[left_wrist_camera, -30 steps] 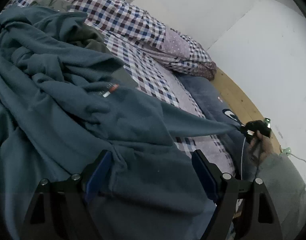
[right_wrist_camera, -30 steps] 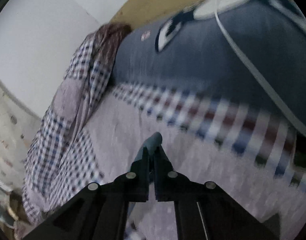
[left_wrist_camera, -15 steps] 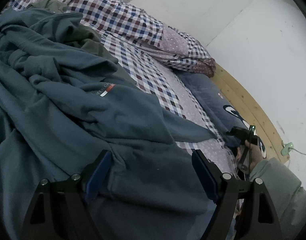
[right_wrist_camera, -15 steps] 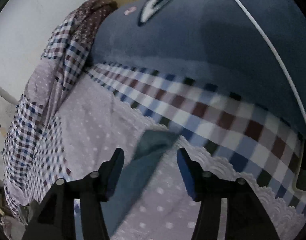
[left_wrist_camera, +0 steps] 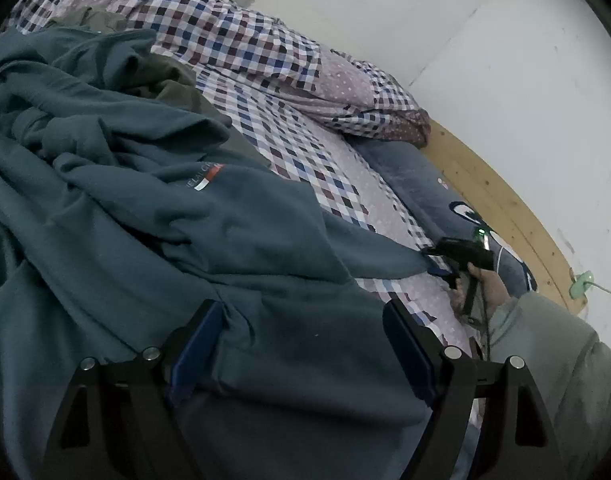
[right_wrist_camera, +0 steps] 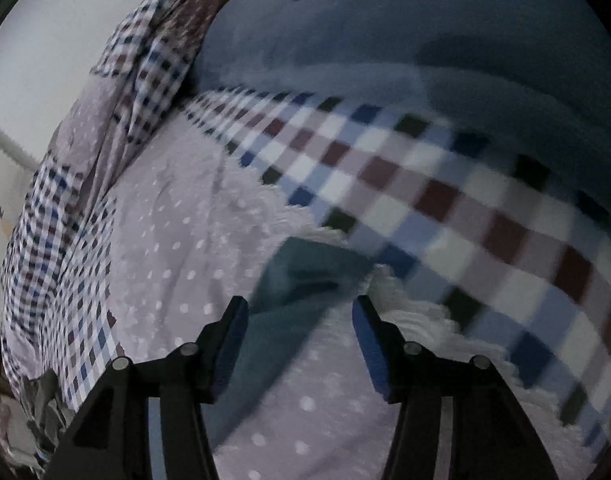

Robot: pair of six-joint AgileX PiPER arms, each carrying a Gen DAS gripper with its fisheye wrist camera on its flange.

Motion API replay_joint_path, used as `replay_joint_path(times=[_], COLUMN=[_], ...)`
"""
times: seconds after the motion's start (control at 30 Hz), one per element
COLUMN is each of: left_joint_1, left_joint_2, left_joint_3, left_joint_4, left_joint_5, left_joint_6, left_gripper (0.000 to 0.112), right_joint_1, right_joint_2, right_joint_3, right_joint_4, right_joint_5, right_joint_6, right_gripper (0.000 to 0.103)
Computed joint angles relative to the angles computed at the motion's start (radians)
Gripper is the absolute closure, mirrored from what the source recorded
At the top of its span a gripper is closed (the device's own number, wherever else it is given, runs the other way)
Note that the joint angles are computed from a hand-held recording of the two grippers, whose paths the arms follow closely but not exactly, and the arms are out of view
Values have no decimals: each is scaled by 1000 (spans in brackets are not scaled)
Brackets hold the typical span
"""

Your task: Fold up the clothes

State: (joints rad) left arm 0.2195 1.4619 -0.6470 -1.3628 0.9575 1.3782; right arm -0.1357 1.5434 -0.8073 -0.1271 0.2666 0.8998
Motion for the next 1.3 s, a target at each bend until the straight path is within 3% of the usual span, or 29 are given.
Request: replay_joint_path(times=[0.07,0.13,0.17,0.2,0.3,0.4,0.5,0.6,0.67,0.77,0.87,0.93,1.0,1.1,1.2,1.3], left_joint_1=[-1,-3,-4,-6,-6,6,14,21,15,-5,-27,-33,-38,-42,-35,-17], left_joint_2=[0,-1,-1,-1,2,6,10,10,6,3,-5,-7,-6,-5,-11,-5], left_joint_3=[0,-1,-1,-1,-2,-3,-9,-12,-12,-16,-14,-15,-20,-33,-37,-55], left_joint_4=[1,1,0,-2,-6,-10,-14,-13,-11,-3,3,6,16,37,60,95], left_joint_5=[-1,-2,-3,-4,-1,16,36,54,54,38,14,8,4,2,28,122], left_joint_6=[0,0,0,0,2,7,6,3,3,1,-1,-6,-17,-43,-67,-79], left_gripper=[27,27,27,27,27,27,27,27,27,27,27,27,27,27,27,27], right_joint_1=[31,88,115,133,165,168,177,225,249,215,136,109,107,137,211,298], right_joint_2=[68,134,165,192,226,165,87,15,17,47,127,123,79,-3,-105,-180], right_joint_3=[-64,-144,-188,-230,-357,-447,-549,-647,-716,-814,-877,-816,-711,-556,-388,-235], right_joint_4=[-24,-195,-263,-291,-354,-457,-612,-859,-988,-980,-770,-655,-603,-531,-363,-154], right_joint_5=[46,137,188,228,344,437,575,743,848,943,947,908,847,745,613,463], right_joint_6=[7,147,196,206,196,240,295,363,416,346,191,183,215,265,247,173], right_gripper=[47,55,79,96,97,98,98,98,98,97,89,81,52,46,46,45])
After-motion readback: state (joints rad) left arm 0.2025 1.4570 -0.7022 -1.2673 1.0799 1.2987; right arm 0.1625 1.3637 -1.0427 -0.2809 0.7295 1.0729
